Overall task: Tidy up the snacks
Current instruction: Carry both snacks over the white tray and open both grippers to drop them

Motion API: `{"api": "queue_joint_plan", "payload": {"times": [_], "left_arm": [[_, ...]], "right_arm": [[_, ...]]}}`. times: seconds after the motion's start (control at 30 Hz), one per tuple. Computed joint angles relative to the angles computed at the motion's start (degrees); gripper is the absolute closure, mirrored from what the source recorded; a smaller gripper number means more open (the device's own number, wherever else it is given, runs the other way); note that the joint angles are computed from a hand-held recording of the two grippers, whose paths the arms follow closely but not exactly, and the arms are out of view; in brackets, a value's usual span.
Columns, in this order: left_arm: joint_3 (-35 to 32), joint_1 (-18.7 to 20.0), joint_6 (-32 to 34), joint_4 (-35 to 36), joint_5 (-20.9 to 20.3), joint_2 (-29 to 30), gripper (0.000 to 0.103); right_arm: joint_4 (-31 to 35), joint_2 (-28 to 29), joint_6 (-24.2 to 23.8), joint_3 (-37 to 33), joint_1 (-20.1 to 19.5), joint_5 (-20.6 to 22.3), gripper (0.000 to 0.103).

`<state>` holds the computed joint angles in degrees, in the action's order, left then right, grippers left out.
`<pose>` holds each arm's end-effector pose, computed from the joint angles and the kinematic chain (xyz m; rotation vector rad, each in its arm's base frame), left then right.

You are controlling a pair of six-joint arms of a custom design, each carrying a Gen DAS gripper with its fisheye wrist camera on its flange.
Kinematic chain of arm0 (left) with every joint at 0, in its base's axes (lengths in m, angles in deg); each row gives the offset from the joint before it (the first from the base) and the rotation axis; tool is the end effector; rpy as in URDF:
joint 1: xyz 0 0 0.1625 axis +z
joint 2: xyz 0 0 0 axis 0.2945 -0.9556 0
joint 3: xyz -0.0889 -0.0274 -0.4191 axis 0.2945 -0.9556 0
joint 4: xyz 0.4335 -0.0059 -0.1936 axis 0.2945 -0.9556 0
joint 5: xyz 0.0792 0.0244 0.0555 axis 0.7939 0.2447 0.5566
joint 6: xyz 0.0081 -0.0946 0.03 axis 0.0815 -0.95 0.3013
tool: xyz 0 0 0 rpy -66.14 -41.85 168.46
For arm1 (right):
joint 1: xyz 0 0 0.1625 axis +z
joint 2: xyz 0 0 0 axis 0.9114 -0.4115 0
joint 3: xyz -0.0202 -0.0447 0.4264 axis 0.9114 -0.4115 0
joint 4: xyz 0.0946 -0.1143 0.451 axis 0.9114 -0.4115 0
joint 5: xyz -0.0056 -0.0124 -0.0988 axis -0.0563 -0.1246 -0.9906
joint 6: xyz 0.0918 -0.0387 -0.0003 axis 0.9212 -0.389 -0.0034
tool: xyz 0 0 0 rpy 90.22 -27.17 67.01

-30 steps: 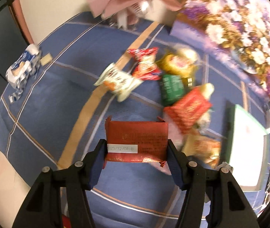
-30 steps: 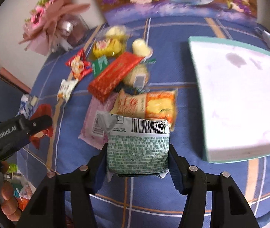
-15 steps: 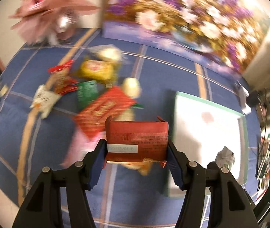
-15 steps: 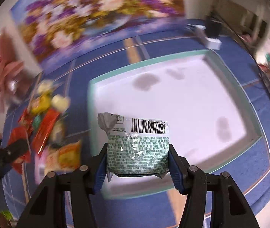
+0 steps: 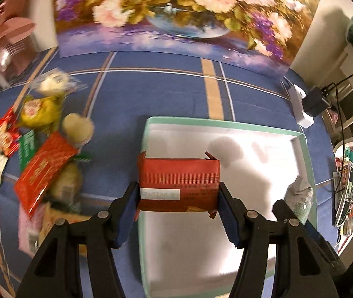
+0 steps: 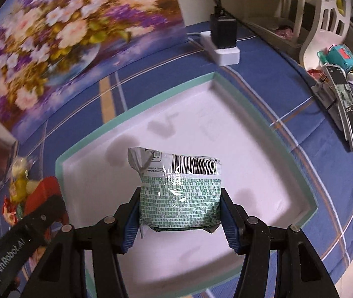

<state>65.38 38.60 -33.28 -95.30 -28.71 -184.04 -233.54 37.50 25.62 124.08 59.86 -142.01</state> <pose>-0.0314 -0.3965 0.2289 0.2353 2.4841 -0.4408 0.3147 -0.3487 -0.0536 -0.3982 -2.2633 0.7235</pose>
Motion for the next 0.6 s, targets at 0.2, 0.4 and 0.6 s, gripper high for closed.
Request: {"api": "queue_joint_plan", "payload": {"times": [0.2,0.4,0.6], "left_arm": [[-1.6,1.2,2.4,-5.9,0.3,6.9,0.04],[-2.3,1.4,4.1,-9.4,0.7,10.8,0.04],[-1.9,0.6,4.2,-10.0,1.4,10.7,0.039]], "right_arm": [[-0.8,-0.8,-0.9,0.4,-2.0,-3.5,0.043],[0.4,-1.1,-0.7,0.5,-3.7,-4.4,0.043],[0.9,-1.7,0.4,1.2,-4.1,-4.4,0.043]]}}
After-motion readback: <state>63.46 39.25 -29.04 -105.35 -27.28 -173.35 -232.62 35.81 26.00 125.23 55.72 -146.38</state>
